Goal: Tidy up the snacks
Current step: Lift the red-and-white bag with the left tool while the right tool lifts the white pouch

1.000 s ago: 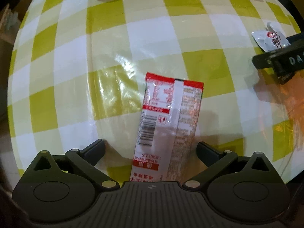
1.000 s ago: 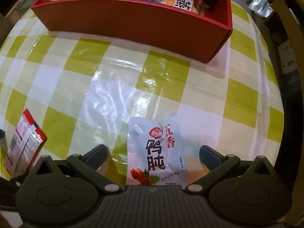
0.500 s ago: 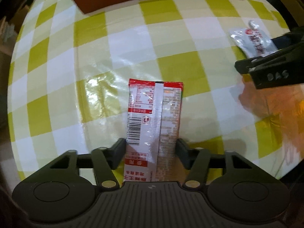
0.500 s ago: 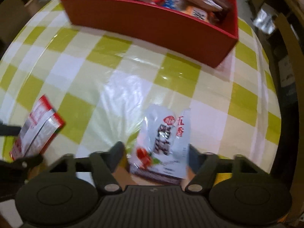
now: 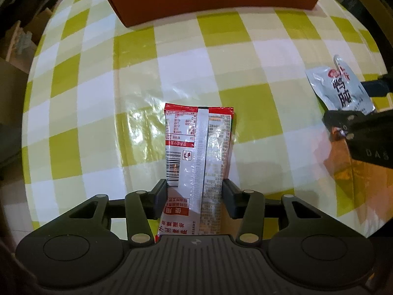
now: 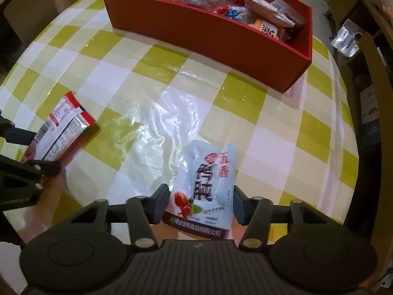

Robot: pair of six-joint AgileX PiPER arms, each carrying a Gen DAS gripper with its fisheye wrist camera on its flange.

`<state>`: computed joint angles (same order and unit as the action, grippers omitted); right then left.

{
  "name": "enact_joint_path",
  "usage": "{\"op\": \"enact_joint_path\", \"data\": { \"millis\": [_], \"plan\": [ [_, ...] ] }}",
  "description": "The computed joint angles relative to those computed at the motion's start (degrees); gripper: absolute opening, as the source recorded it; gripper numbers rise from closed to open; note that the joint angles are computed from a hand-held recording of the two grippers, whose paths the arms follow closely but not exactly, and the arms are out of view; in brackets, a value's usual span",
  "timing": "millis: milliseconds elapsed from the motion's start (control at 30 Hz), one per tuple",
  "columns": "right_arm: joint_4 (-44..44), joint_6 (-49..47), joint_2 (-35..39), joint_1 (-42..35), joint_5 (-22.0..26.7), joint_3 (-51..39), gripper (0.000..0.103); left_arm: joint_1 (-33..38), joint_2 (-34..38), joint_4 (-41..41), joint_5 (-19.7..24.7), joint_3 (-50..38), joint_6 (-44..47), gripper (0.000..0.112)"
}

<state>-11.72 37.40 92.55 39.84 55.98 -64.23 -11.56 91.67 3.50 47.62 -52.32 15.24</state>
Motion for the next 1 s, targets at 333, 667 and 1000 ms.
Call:
{"op": "enact_joint_path", "data": {
  "millis": [333,667,1000],
  "plan": [
    [3.60,-2.21,0.24,-3.59,-2.03,0.48,0.048,-1.34,0.16,1.13,-1.01,0.22,-2.60,0.055],
    [4.96,-4.76,2.85,-5.00,-2.56,-2.86,0.093,-1.77,4.26,-0.11,3.72,-5.99,-3.66,0.056],
    [5.60,8.34,-0.19,-4.55,-3.66,-0.86,0.092,-0.78,3.30,-0.16,4.96,-6.41,-3.28,0.057]
  ]
}}
